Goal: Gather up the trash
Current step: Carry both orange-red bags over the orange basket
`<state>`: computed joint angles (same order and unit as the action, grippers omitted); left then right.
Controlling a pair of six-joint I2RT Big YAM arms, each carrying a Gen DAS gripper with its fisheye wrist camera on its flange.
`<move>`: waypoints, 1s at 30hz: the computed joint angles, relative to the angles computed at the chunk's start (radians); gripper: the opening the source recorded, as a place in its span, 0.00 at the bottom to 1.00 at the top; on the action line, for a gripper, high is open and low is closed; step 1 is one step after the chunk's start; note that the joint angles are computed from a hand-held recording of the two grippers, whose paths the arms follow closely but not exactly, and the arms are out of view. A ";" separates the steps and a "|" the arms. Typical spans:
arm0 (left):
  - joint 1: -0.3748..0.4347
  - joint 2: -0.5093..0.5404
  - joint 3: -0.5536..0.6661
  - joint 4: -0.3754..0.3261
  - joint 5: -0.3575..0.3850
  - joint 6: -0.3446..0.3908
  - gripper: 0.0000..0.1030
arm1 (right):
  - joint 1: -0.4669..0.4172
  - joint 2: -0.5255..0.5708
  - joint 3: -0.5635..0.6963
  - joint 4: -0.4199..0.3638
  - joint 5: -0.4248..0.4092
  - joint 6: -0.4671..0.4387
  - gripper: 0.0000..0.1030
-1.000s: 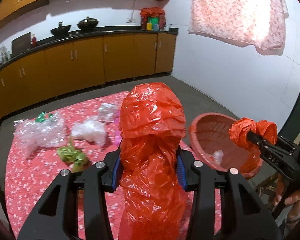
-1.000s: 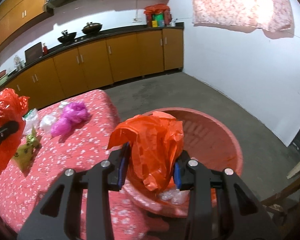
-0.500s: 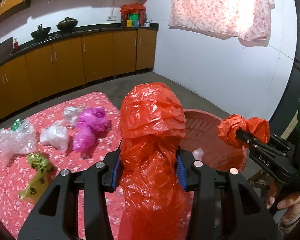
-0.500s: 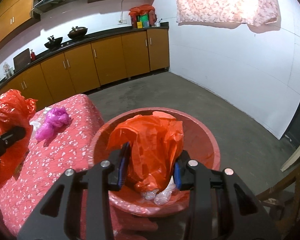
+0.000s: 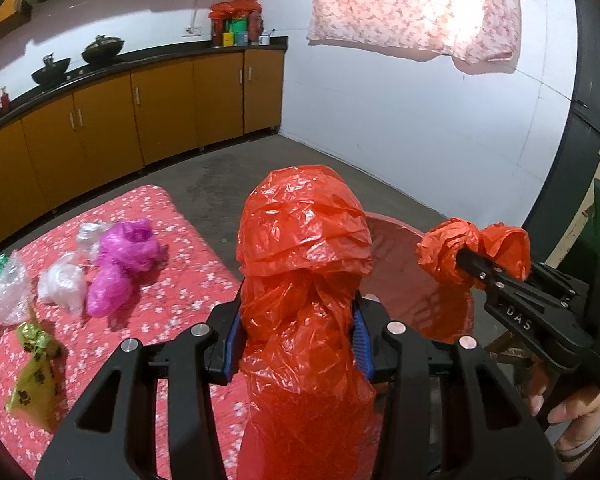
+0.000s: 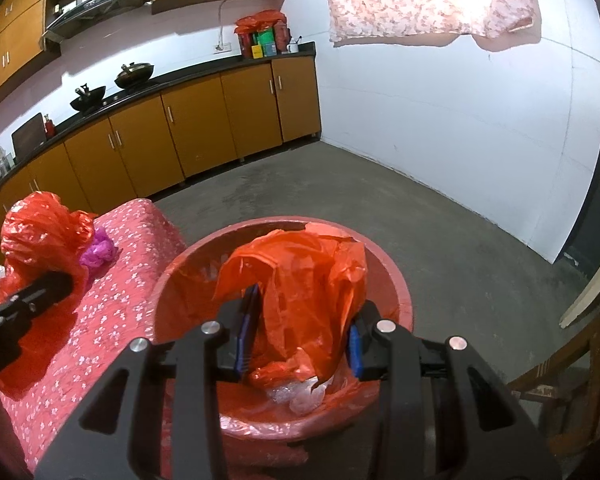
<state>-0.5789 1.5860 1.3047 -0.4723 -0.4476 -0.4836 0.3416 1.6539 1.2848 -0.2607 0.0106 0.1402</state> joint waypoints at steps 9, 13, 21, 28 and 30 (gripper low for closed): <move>0.003 0.064 0.061 -0.001 0.043 0.019 0.43 | -0.019 0.019 0.016 0.005 -0.005 0.014 0.35; 0.005 0.087 0.083 -0.005 0.056 0.027 0.43 | -0.017 0.023 0.019 0.013 -0.009 0.020 0.35; 0.008 0.128 0.125 -0.015 0.072 0.041 0.43 | -0.026 0.036 0.023 0.019 -0.029 0.021 0.35; 0.009 0.161 0.165 -0.022 0.086 0.058 0.43 | -0.037 0.057 0.050 0.010 -0.055 0.028 0.37; 0.011 0.169 0.173 -0.021 0.091 0.064 0.43 | -0.041 0.061 0.055 0.013 -0.064 0.029 0.37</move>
